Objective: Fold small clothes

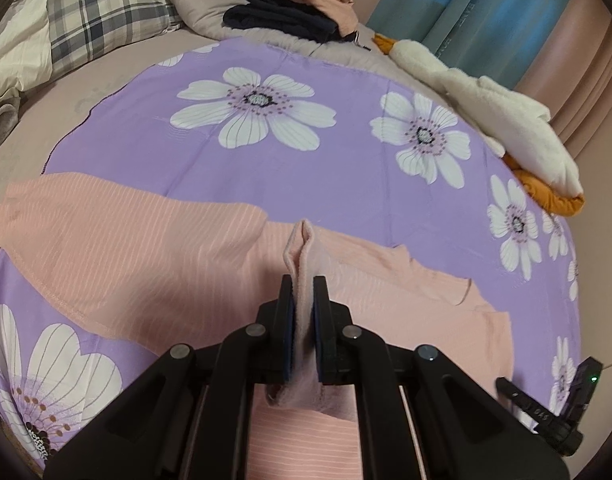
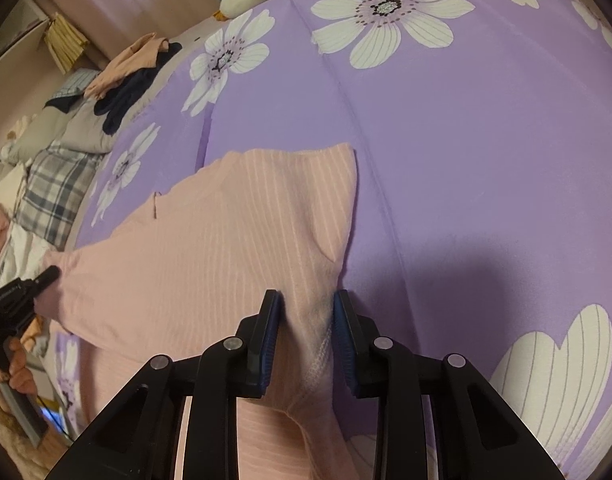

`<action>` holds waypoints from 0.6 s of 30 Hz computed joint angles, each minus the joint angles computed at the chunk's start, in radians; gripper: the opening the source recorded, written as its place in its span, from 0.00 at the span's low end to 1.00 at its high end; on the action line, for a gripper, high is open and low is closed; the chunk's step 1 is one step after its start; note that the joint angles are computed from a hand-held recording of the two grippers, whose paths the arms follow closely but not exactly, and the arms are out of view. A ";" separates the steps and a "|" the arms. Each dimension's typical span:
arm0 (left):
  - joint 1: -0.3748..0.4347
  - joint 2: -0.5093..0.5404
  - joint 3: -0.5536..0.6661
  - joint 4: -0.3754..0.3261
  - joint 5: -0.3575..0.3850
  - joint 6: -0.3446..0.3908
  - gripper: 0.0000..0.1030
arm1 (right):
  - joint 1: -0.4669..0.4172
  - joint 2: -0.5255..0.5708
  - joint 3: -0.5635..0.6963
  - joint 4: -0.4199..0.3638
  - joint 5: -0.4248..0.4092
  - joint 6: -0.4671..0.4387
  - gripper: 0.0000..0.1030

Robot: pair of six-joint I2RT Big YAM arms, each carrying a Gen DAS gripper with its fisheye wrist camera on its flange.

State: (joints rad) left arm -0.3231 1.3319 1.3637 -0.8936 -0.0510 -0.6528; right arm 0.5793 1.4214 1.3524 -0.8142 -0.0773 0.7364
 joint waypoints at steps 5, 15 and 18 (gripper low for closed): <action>0.015 0.010 -0.022 0.001 0.023 -0.013 0.08 | 0.004 0.006 0.008 -0.009 0.010 -0.003 0.30; 0.029 0.035 -0.060 -0.015 0.034 -0.003 0.09 | 0.011 0.016 0.022 -0.027 0.030 -0.013 0.30; 0.032 0.036 -0.074 -0.007 0.037 0.003 0.10 | 0.013 0.017 0.024 -0.032 0.036 -0.018 0.30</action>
